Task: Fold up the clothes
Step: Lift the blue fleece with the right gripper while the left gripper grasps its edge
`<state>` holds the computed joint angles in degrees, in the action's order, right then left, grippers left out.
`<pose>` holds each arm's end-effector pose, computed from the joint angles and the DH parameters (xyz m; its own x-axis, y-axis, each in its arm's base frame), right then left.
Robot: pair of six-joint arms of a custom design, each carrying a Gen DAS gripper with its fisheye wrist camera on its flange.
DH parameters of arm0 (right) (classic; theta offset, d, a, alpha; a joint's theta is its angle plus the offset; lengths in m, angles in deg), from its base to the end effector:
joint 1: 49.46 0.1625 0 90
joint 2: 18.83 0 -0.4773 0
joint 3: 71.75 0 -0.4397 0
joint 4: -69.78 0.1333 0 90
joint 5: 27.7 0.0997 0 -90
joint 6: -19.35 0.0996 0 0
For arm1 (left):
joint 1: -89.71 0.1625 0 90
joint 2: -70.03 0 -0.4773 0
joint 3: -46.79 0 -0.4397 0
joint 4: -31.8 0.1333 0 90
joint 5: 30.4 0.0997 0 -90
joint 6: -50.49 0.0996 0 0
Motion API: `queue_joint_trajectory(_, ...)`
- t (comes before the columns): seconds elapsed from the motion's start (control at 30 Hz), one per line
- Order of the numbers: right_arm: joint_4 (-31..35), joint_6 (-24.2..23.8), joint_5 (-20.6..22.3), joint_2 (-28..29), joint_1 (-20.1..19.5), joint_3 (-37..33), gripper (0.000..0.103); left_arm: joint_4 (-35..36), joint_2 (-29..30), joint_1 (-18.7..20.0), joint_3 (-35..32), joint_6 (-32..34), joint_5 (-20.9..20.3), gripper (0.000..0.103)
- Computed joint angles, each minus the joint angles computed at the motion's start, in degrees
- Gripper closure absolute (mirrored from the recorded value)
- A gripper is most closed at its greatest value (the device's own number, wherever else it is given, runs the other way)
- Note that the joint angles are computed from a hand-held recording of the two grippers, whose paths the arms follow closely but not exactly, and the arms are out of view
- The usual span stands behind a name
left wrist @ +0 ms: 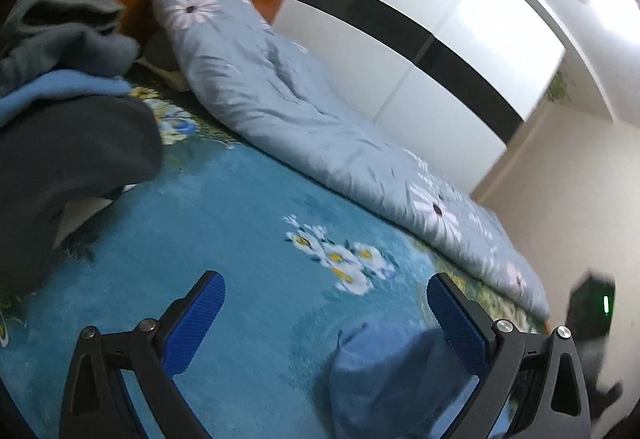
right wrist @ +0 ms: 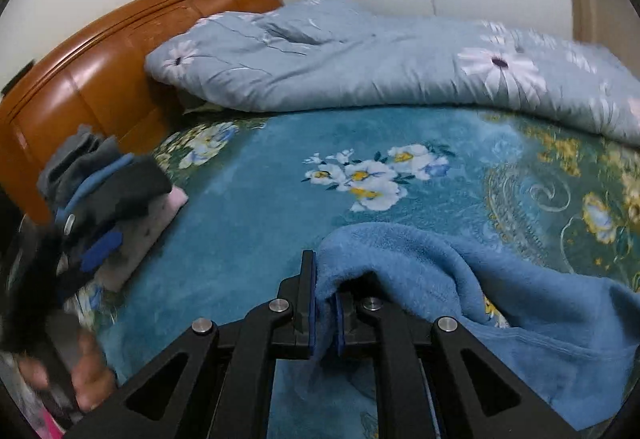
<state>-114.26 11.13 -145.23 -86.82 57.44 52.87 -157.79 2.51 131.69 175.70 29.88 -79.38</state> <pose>0.2444 -0.5043 0.2282 -0.8875 -0.0979 0.4502 -0.3615 0.7538 -0.5488 -0.2521 -0.4941 0.2201 -0.9604 0.0858 -0.2651 0.2630 0.5939 -0.7604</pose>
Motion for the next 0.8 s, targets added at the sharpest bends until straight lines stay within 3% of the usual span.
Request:
queue_joint_trajectory(0.1,6.04,4.48,4.3,-1.62,-1.59,-1.54,0.086,1.93,0.81,0.0,-0.7,0.76,-2.03,0.0)
queue_joint_trajectory(0.17,8.53,5.39,6.86,-3.38,-2.09,-1.46,0.063,3.9,0.95,0.22,-1.13,1.07,-4.2,0.0)
queue_joint_trajectory(0.27,10.01,4.17,8.41,-6.94,-1.83,0.07,0.056,5.54,1.39,-0.38,-1.16,1.6,-5.23,0.0)
queue_joint_trajectory(0.47,6.21,0.53,2.45,-14.01,-1.35,5.97,0.055,9.12,4.19,-2.06,-2.05,4.5,-5.28,0.0)
queue_joint_trajectory(0.6,5.15,2.31,-7.45,-15.36,-4.26,10.06,0.054,11.63,6.61,-3.13,-2.71,7.51,-6.72,0.0)
queue_joint_trajectory(0.67,4.65,4.31,-5.91,-16.54,-7.32,12.72,0.054,11.63,7.82,-4.23,-2.72,8.73,-4.85,0.0)
queue_joint_trajectory(0.73,3.76,5.53,-2.38,-17.25,-10.36,15.19,0.054,12.33,9.64,-5.48,-3.14,9.96,-0.44,0.001)
queue_joint_trajectory(0.8,2.72,5.23,-0.86,-16.12,-11.27,16.04,0.054,13.02,10.69,-5.54,-3.55,10.61,1.22,0.01)
